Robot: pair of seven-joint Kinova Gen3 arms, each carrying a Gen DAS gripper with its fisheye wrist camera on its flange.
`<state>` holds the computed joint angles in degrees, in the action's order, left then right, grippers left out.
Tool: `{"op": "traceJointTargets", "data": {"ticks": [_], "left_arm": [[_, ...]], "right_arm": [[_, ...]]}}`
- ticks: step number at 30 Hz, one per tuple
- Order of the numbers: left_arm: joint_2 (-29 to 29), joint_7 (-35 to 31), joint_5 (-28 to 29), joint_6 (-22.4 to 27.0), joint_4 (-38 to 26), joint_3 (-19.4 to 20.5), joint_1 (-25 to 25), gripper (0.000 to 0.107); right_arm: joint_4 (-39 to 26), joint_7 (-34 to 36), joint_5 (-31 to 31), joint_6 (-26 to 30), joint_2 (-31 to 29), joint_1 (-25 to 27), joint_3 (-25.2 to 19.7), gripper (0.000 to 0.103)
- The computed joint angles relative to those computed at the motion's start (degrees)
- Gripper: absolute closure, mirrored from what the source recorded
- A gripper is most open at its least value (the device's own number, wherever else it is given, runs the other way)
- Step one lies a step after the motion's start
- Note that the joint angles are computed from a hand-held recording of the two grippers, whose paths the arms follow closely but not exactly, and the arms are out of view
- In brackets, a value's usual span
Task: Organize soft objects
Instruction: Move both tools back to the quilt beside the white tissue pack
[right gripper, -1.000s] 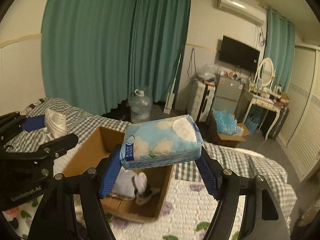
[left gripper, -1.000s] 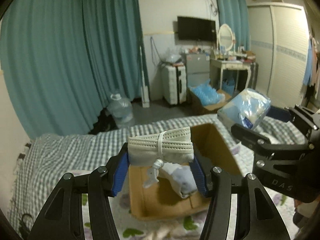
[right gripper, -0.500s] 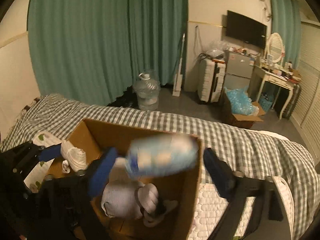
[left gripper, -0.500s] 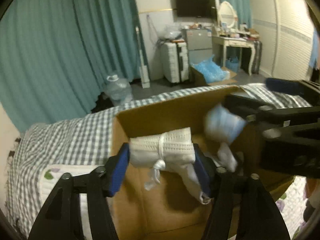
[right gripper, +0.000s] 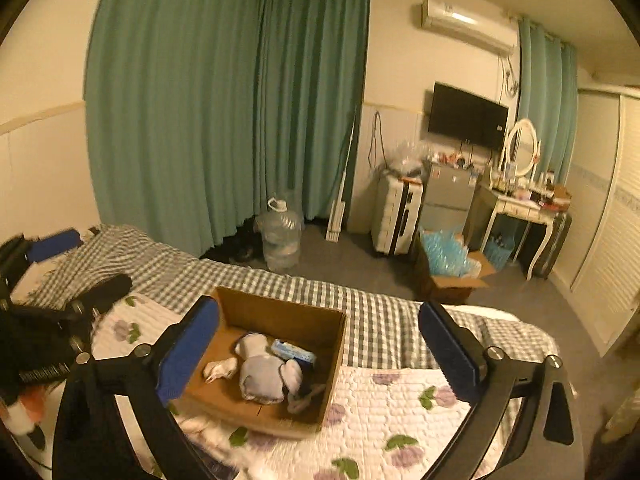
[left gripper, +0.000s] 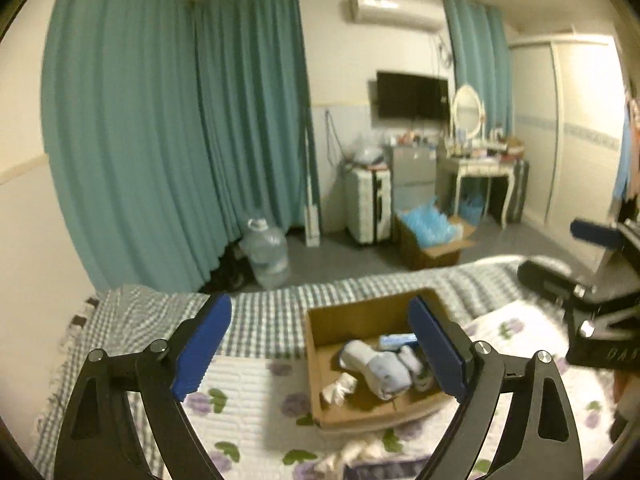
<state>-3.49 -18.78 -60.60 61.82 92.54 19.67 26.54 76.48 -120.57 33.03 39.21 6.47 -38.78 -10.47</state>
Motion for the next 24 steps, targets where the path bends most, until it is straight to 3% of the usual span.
{"op": "traceJointTargets", "data": {"ticks": [8, 12, 15, 18, 21, 24], "left_arm": [[-8.3, -0.9, 2.9, 6.6, 3.0, 7.5, 0.3, 0.016], [-10.1, 0.6, 5.9, 6.0, 7.7, 10.5, -1.3, 0.016], [-9.1, 6.2, 5.8, 5.3, 12.8, 8.9, 2.5, 0.016], [-8.5, 12.3, 7.5, 1.0, 18.0, 10.0, 0.8, 0.016], [-5.9, 19.2, 7.7, -2.2, 22.6, 15.9, -5.1, 0.016], [-2.0, 25.8, 5.3, -3.1, 25.5, 15.5, -3.4, 0.016]], "right_arm": [[7.2, -6.3, 7.1, 8.2, -9.0, -1.9, -7.5, 0.002], [14.8, -12.5, 9.5, 7.7, -11.4, -2.0, -10.7, 0.002], [21.0, -19.5, 13.1, 6.2, -11.8, 2.3, -16.6, 0.002], [24.9, -23.0, 13.0, 3.9, -9.7, -0.3, -14.3, 0.002], [27.2, -24.7, 11.8, 1.5, -6.1, -1.7, -12.6, 0.002], [28.6, -25.7, 11.8, 0.7, -1.7, -3.9, -9.9, 0.002]]}}
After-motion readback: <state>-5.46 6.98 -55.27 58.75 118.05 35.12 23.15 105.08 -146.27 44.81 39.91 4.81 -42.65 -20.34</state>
